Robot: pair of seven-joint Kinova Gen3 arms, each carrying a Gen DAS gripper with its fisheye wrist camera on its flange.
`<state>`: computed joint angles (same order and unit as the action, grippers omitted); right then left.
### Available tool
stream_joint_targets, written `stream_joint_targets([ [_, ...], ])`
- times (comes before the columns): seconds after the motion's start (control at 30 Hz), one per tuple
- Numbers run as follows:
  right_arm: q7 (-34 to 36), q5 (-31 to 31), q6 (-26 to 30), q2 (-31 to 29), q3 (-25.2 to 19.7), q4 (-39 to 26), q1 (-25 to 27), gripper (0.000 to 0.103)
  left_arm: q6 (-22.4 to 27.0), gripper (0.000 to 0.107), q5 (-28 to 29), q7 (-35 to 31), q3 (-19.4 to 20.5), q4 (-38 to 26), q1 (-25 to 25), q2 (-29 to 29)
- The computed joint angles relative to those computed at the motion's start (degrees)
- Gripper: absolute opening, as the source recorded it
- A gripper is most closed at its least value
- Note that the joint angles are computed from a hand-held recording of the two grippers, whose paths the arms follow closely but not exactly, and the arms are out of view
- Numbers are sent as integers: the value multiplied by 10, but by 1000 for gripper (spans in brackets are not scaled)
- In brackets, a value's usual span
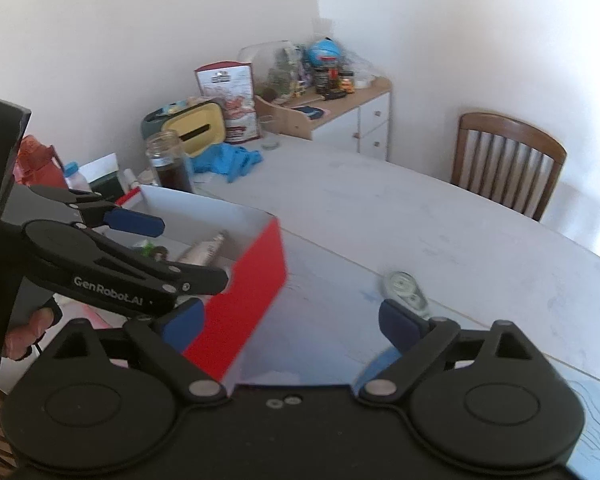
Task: Organize objects
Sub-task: 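Move both tools back over the grey tape dispenser and red plush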
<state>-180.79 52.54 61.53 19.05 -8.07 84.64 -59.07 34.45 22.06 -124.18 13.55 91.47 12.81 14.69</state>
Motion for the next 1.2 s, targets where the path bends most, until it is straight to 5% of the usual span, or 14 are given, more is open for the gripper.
stream_joint_targets([
  [0.17, -41, 2, 6, -32, -8, 61, 6, 95, -11, 101, -14, 20, 6, -10, 29, 21],
  [0.5, -69, -24, 0, -63, -39, 147, 50, 95, -7, 101, -130, 170, -22, -86, 130, 93],
  [0.87, -64, -32, -70, -49, -36, 195, 80, 93, 20, 101, -270, 355, -88, -179, 242, 184],
  [1.2, -53, -40, -149, -42, -17, 233, 103, 89, 100, 101, -316, 451, -101, -305, 285, 271],
])
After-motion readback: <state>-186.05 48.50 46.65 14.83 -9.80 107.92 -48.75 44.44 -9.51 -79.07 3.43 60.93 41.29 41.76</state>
